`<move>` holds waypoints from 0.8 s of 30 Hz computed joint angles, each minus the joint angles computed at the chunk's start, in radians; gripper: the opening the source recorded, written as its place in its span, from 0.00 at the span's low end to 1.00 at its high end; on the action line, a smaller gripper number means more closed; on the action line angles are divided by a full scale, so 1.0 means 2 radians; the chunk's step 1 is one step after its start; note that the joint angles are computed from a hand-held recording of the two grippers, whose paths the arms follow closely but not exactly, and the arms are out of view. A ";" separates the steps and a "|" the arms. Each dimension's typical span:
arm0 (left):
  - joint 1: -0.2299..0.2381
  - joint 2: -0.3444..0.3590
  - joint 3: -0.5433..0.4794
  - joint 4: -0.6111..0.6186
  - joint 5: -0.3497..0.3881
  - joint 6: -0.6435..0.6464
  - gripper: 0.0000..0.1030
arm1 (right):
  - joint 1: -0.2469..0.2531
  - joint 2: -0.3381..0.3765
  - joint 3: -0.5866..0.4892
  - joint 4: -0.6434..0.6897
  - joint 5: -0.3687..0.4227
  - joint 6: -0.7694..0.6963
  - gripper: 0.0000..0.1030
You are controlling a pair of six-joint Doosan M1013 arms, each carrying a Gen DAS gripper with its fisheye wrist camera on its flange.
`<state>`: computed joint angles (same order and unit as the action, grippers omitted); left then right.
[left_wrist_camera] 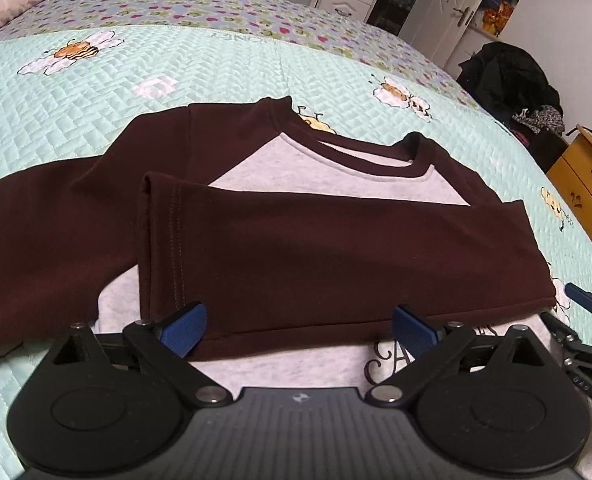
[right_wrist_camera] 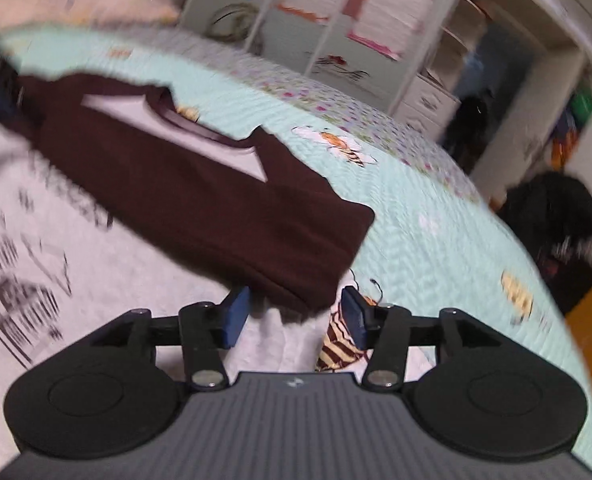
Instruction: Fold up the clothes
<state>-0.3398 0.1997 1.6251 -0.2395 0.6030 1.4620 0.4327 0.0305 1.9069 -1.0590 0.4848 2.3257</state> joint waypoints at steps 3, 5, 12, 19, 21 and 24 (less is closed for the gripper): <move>-0.005 -0.004 0.009 0.014 -0.016 0.000 0.97 | 0.011 0.009 0.000 -0.068 0.026 0.032 0.52; -0.008 -0.007 0.017 0.025 -0.029 -0.003 0.97 | 0.013 0.017 -0.002 -0.108 0.042 0.056 0.55; -0.008 -0.017 0.045 0.003 -0.080 0.017 0.99 | -0.002 0.019 0.002 -0.169 0.024 0.133 0.60; -0.018 -0.016 0.039 0.059 -0.067 -0.016 0.99 | -0.016 0.017 0.002 -0.152 0.017 0.150 0.63; -0.018 -0.016 0.037 0.064 -0.063 -0.022 0.99 | -0.007 0.021 0.004 -0.179 0.032 0.161 0.62; -0.018 -0.016 0.040 0.064 -0.065 -0.017 0.99 | 0.002 0.027 0.003 -0.186 0.045 0.135 0.48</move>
<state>-0.3759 0.1673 1.7044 -0.1111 0.4730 1.4286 0.4374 0.0844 1.9134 -1.4316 0.5756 2.5956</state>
